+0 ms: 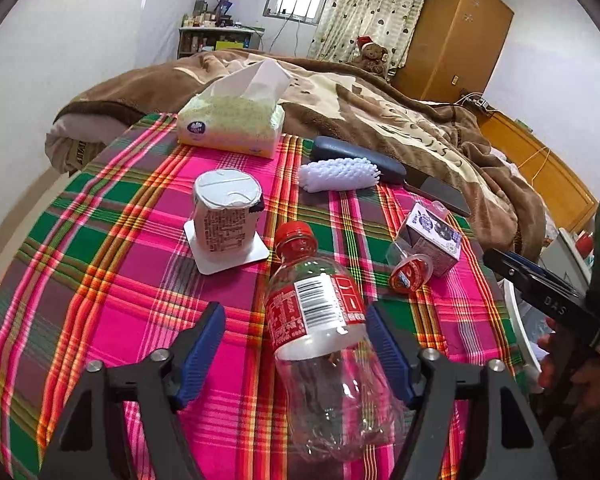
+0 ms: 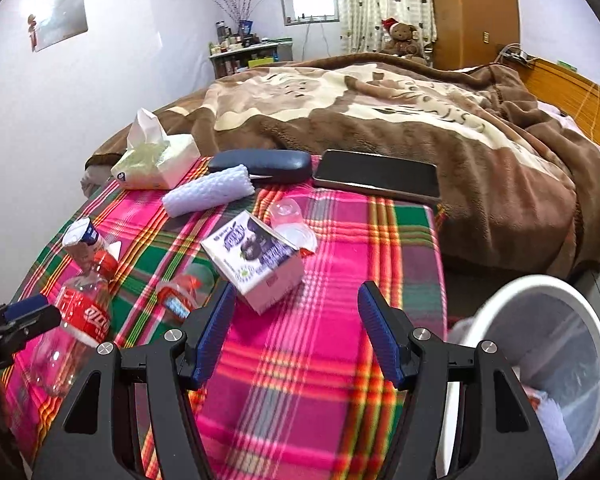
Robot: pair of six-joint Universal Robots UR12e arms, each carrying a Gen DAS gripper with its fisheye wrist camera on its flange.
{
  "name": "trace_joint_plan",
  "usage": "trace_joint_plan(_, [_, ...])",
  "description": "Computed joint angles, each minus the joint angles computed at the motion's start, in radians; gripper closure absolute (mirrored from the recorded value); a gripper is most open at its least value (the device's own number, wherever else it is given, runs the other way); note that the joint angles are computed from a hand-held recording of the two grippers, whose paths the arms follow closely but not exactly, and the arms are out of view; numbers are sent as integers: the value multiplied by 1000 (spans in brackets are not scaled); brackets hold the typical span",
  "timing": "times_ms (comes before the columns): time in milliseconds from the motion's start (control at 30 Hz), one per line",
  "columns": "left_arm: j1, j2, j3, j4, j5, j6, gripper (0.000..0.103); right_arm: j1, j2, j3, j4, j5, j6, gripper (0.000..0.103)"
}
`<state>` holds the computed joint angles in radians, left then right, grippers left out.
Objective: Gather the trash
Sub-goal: 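Move both tools back to the cloth toward the bottle and milk carton, then grasp the Coca-Cola bottle with the left tool while the right tool grasps the purple milk carton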
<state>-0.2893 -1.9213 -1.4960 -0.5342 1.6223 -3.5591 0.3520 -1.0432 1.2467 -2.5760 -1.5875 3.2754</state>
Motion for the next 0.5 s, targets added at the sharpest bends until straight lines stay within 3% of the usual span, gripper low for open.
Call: trace_joint_plan(500, [-3,-26,27,-31,-48,19,27,-6,67,-106,45,90,-133,38])
